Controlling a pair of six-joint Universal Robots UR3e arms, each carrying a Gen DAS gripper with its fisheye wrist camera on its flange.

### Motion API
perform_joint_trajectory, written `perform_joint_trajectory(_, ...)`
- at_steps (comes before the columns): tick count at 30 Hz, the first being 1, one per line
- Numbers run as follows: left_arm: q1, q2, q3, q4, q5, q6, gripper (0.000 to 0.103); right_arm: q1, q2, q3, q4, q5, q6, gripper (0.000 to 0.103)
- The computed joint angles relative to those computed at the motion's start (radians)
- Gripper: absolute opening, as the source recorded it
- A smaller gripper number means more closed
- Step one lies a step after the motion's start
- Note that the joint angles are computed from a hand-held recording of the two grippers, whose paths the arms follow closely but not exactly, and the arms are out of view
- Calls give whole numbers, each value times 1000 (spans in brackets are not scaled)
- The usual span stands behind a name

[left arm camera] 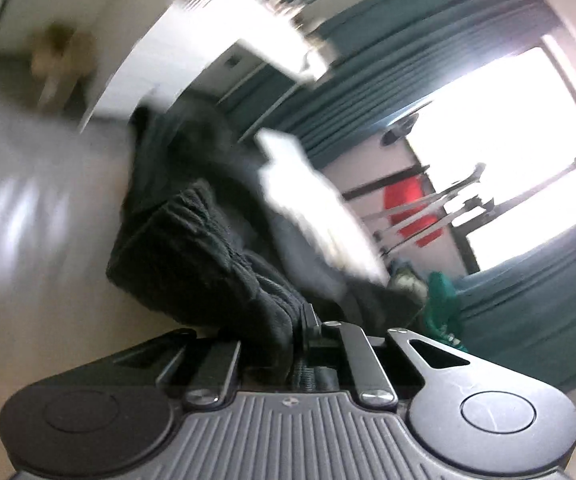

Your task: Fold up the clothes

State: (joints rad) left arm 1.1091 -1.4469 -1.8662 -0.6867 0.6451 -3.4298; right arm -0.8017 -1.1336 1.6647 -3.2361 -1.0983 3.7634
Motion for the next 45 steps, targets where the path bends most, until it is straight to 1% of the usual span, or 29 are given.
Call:
perform_joint_trajectory(1, 6, -25, 90, -57, -9, -5, 8, -15, 0, -48, 52, 32, 10, 5)
perform_joint_trajectory(3, 28, -94, 285, -234, -34, -19, 8, -45, 5, -134, 135, 95, 26, 5)
perform_joint_trajectory(5, 59, -148, 415, -389, -58, 10, 8, -78, -24, -114, 143, 116, 0, 5)
perform_joint_trajectory(6, 82, -150, 430, -441, -73, 55, 8, -95, -39, -102, 143, 128, -14, 5)
perform_joint_trajectory(7, 109, -144, 427, -489, -84, 112, 8, -116, -57, -75, 132, 145, -32, 5)
perform_joint_trajectory(10, 205, -86, 357, -686, -99, 334, 8, -206, -168, 155, 106, 218, -136, 5)
perform_joint_trajectory(12, 270, -65, 334, -845, -82, 494, 8, -298, -252, 330, 106, 283, -216, 5)
perform_joint_trajectory(14, 332, -65, 328, -985, -45, 637, 8, -399, -341, 485, 165, 350, -326, 4)
perform_joint_trajectory(15, 355, -67, 319, -1016, -18, 687, 8, -440, -384, 543, 218, 368, -384, 4)
perform_joint_trajectory(16, 365, -63, 298, -999, 17, 713, 9, -467, -409, 582, 260, 373, -425, 4)
perform_joint_trajectory(19, 369, -40, 208, -894, 99, 792, 10, -506, -433, 650, 344, 348, -520, 5)
perform_joint_trajectory(20, 354, -45, 197, -858, 122, 787, 11, -508, -423, 659, 348, 346, -532, 5)
perform_joint_trajectory(21, 345, -47, 190, -833, 136, 785, 12, -509, -414, 661, 360, 347, -540, 6)
perform_joint_trajectory(23, 345, -41, 190, -832, 130, 792, 15, -510, -426, 655, 403, 348, -555, 8)
perform_joint_trajectory(24, 350, -32, 198, -856, 123, 806, 18, -512, -447, 654, 423, 348, -563, 9)
perform_joint_trajectory(25, 355, -26, 209, -884, 120, 824, 22, -505, -482, 653, 451, 329, -575, 14)
perform_joint_trajectory(26, 358, -18, 227, -918, 128, 848, 40, -488, -520, 633, 486, 283, -585, 17)
perform_joint_trajectory(27, 365, 8, 230, -933, 145, 868, 60, -473, -552, 613, 517, 243, -597, 28)
perform_joint_trajectory(28, 380, 56, 205, -922, 153, 890, 65, -472, -572, 600, 534, 235, -619, 43)
perform_joint_trajectory(29, 403, 110, 172, -912, 148, 928, 75, -474, -601, 597, 545, 234, -636, 51)
perform_joint_trajectory(30, 429, 163, 142, -907, 141, 970, 86, -478, -638, 602, 547, 242, -649, 65)
perform_joint_trajectory(31, 457, 217, 117, -912, 128, 1015, 90, -483, -674, 607, 550, 253, -662, 73)
perform_joint_trajectory(33, 524, 325, 90, -964, 84, 1122, 101, -487, -747, 605, 590, 295, -697, 77)
perform_joint_trajectory(36, 596, 449, 113, -1122, 7, 1275, 102, -456, -846, 573, 703, 363, -745, 77)
perform_joint_trajectory(40, 599, 568, 184, -1349, -89, 1394, 102, -331, -946, 508, 819, 408, -766, 77)
perform_joint_trajectory(42, 591, 633, 231, -1480, -142, 1468, 102, -240, -967, 466, 848, 415, -744, 77)
perform_joint_trajectory(44, 560, 700, 250, -1543, -195, 1495, 102, -154, -965, 427, 849, 415, -695, 77)
perform_joint_trajectory(45, 518, 729, 233, -1500, -216, 1456, 102, -102, -954, 404, 832, 410, -661, 77)
